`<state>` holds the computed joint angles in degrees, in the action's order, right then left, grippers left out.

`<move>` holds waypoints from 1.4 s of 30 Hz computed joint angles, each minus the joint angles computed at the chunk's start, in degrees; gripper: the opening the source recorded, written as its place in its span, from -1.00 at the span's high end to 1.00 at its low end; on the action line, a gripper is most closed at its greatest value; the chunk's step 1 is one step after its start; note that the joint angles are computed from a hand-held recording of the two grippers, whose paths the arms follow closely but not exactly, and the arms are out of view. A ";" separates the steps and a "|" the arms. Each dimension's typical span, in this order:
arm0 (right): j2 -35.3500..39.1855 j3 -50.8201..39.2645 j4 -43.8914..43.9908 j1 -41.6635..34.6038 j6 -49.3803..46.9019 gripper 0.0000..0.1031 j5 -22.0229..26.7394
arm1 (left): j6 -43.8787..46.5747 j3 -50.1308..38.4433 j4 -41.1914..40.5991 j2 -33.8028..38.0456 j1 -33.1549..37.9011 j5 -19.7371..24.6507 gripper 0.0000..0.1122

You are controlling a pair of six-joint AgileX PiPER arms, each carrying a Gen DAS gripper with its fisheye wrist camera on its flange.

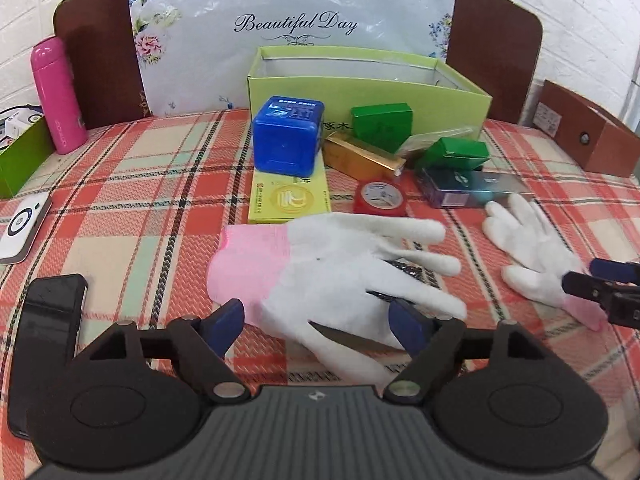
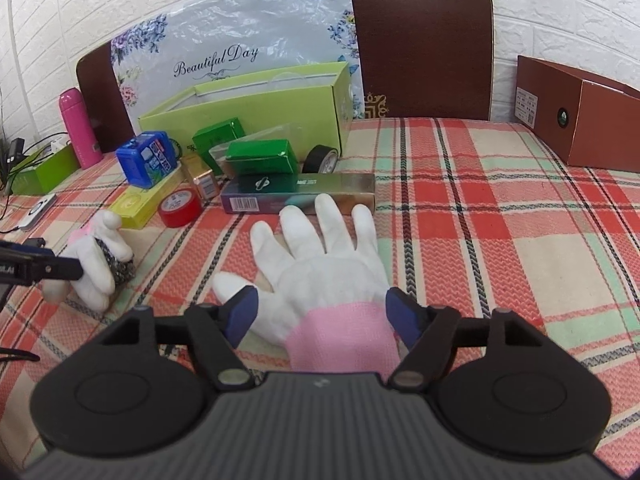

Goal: Organize objects
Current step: 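Grasp a pink-cuffed white glove with the right tool while the left tool grasps the other glove, then lift both gloves and carry them over the lime-green box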

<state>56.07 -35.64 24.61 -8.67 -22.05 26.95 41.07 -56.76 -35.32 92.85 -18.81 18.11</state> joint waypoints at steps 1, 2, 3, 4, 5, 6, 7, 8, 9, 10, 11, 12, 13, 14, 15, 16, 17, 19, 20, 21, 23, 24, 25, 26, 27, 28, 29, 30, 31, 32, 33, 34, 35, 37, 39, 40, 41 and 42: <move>0.44 -0.04 -1.00 0.46 0.95 -0.40 -0.21 | 0.18 -0.94 -0.84 0.99 0.37 0.60 -0.47; 0.79 -0.01 -2.10 1.06 2.07 -0.40 -0.47 | 2.57 -1.93 -3.97 2.02 1.07 1.71 -0.47; 1.11 0.04 -3.23 1.68 3.23 -0.40 -0.83 | 7.17 -2.58 -9.39 2.92 2.21 3.24 -0.47; 1.36 0.06 -4.39 2.31 4.42 -0.41 -1.21 | 11.09 -3.12 -14.24 3.74 3.31 4.92 -0.41; 1.61 0.11 -5.34 2.87 5.36 -0.42 -1.64 | 13.55 -3.79 -17.40 4.50 4.16 6.79 -0.27; 2.04 0.14 -5.72 3.17 5.60 -0.42 -2.04 | 14.68 -4.92 -18.80 5.37 4.95 9.52 0.13; 2.48 0.04 -6.27 3.48 6.13 -0.42 -2.20 | 14.32 -6.27 -18.82 6.10 5.64 12.56 0.42; 2.93 -0.14 -7.17 3.88 7.06 -0.42 -2.26 | 14.03 -6.79 -18.82 6.09 5.83 14.12 0.49; 3.18 -0.13 -7.81 4.34 7.55 -0.41 -2.36 | 14.31 -6.49 -18.47 5.41 5.47 13.81 0.59; 3.25 -0.14 -8.45 4.77 7.81 -0.39 -2.41 | 14.67 -6.02 -17.82 4.55 4.96 13.05 0.70; 3.20 -0.08 -9.51 5.33 8.53 -0.35 -2.57 | 15.02 -5.70 -17.62 3.85 4.73 12.76 0.73; 3.11 -0.02 -9.73 5.61 8.54 -0.23 -2.65 | 15.62 -5.60 -18.20 3.36 4.98 13.31 0.75; 3.10 -0.05 -9.44 5.69 8.26 -0.12 -2.56 | 16.51 -5.56 -19.20 2.93 5.40 14.09 0.78; 3.03 -0.10 -8.99 5.56 7.94 -0.03 -2.45 | 17.12 -5.50 -19.84 2.41 5.70 14.65 0.80; 3.01 -0.26 -7.85 5.15 6.88 0.14 -2.11 | 18.13 -5.37 -20.71 1.76 6.15 15.17 0.80; 3.11 -0.55 -5.65 4.36 4.69 0.33 -1.52 | 18.96 -5.29 -21.55 1.07 6.51 15.63 0.80; 3.03 -0.78 -3.24 3.49 2.47 0.43 -0.84 | 19.76 -5.26 -22.47 0.45 7.03 16.31 0.80; 2.61 -1.23 1.02 2.12 -1.24 0.68 0.36 | 20.68 -5.49 -24.15 -0.63 8.00 17.62 0.80; 2.16 -1.42 2.10 1.92 -1.99 0.71 0.55 | 21.06 -5.97 -24.81 -0.94 8.57 18.27 0.80; 1.65 -1.60 2.94 1.83 -2.58 0.76 0.51 | 21.24 -6.25 -25.19 -1.40 8.78 18.35 0.80; 0.79 -2.29 5.82 1.21 -5.02 0.79 0.95 | 21.72 -6.95 -25.38 -2.22 8.80 18.14 0.82; 0.53 -2.85 7.79 0.65 -6.69 0.79 1.55 | 21.81 -7.44 -25.37 -2.46 8.71 18.16 0.83; 0.30 -3.42 9.76 0.06 -8.41 0.79 2.14 | 22.00 -8.18 -25.50 -2.53 8.73 18.54 0.83; 0.08 -4.07 11.13 -0.21 -9.54 0.79 2.48 | 22.21 -9.04 -25.76 -2.44 8.68 19.03 0.83; -0.17 -4.70 12.27 -0.39 -10.52 0.79 2.73 | 22.21 -9.95 -25.88 -2.31 8.47 19.36 0.83; -0.16 -5.48 13.77 -0.71 -11.98 0.79 3.07 | 22.28 -11.06 -25.92 -2.07 8.14 19.50 0.83; 0.00 -6.40 15.17 -0.93 -13.34 0.79 3.32 | 22.33 -12.02 -25.90 -1.91 7.62 19.32 0.83; 0.39 -7.52 16.53 -1.11 -14.65 0.79 3.48 | 22.67 -12.99 -26.09 -1.80 7.17 19.19 0.83; 0.83 -8.69 17.80 -1.33 -15.91 0.79 3.64 | 22.63 -14.17 -26.12 -1.47 6.58 19.01 0.83; 1.45 -10.00 19.14 -1.52 -17.26 0.79 3.68 | 22.71 -15.65 -26.33 -0.90 6.05 18.98 0.83; 2.19 -11.35 20.25 -1.53 -18.41 0.79 3.44 | 22.41 -17.37 -26.31 -0.17 5.41 18.88 0.83; 3.08 -12.75 21.04 -1.32 -19.28 0.79 2.92 | 22.03 -19.00 -26.26 0.64 4.75 18.54 0.83; 4.05 -14.25 21.80 -1.05 -20.17 0.79 2.31 | 21.17 -21.04 -25.97 1.70 4.15 18.26 0.83; 6.30 -17.10 23.37 -0.31 -22.42 0.79 0.71 | 18.33 -25.78 -24.83 4.63 3.04 17.85 0.83; 9.22 -20.24 23.03 1.16 -23.04 0.79 -1.96 | 14.20 -31.61 -22.99 8.47 2.15 17.84 0.83; 10.85 -21.86 22.91 1.73 -23.41 0.79 -3.00 | 11.62 -35.00 -21.39 10.70 1.60 17.91 0.83; 12.61 -23.46 23.01 2.18 -23.81 0.79 -3.92 | 9.38 -38.17 -19.99 12.83 1.07 17.87 0.83; 14.89 -25.39 23.29 2.59 -24.39 0.79 -4.91 | 7.04 -41.52 -18.15 15.10 0.45 17.57 0.83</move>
<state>70.96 -61.03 47.90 -6.08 -46.44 22.04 48.11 -98.28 -53.47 107.95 -18.36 35.68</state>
